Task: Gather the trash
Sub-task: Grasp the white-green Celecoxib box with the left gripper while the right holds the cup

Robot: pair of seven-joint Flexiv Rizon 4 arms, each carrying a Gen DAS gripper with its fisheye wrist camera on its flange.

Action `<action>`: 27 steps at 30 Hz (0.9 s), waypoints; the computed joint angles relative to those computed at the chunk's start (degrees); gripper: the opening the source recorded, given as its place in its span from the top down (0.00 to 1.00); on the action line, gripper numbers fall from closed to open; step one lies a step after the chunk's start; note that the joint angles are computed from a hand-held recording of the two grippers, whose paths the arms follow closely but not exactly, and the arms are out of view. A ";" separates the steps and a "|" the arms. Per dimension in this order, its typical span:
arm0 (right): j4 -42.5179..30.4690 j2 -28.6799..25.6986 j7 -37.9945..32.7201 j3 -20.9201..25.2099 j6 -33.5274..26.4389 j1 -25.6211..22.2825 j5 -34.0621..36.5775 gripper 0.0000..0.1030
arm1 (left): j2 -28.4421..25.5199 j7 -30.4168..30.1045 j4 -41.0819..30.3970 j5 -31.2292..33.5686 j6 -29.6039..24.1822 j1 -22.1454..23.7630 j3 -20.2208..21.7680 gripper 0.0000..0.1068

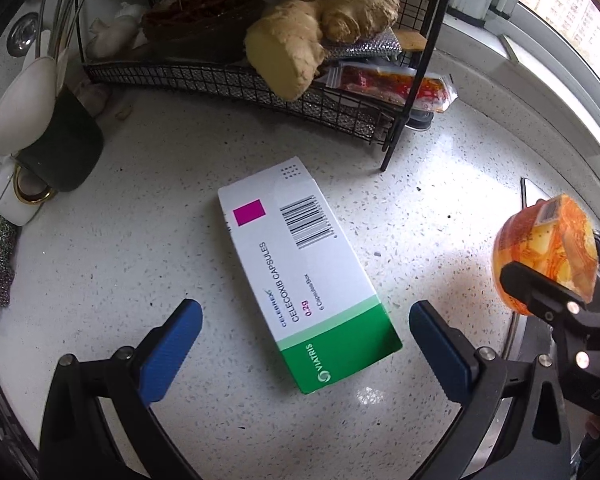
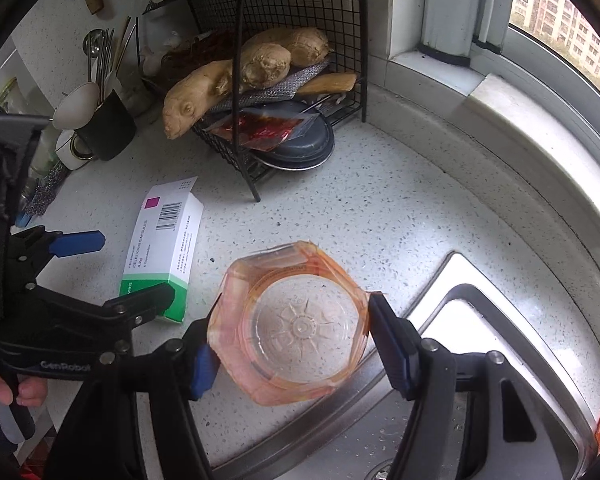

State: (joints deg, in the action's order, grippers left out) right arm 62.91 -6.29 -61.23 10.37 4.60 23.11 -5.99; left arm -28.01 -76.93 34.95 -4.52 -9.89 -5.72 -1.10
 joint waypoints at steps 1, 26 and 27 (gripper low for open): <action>0.26 0.14 -0.07 -0.03 0.04 -0.11 0.03 0.37 | -0.30 -0.51 -0.06 0.08 0.15 -0.17 0.02 0.04; 0.87 2.04 2.64 1.00 -3.07 1.01 -1.58 0.37 | 8.55 -0.16 16.42 -6.28 6.02 3.87 -0.32 0.41; 0.76 2.24 2.95 1.19 -3.31 1.34 -1.76 0.37 | 9.49 0.37 17.31 -6.49 6.18 4.17 -0.16 0.41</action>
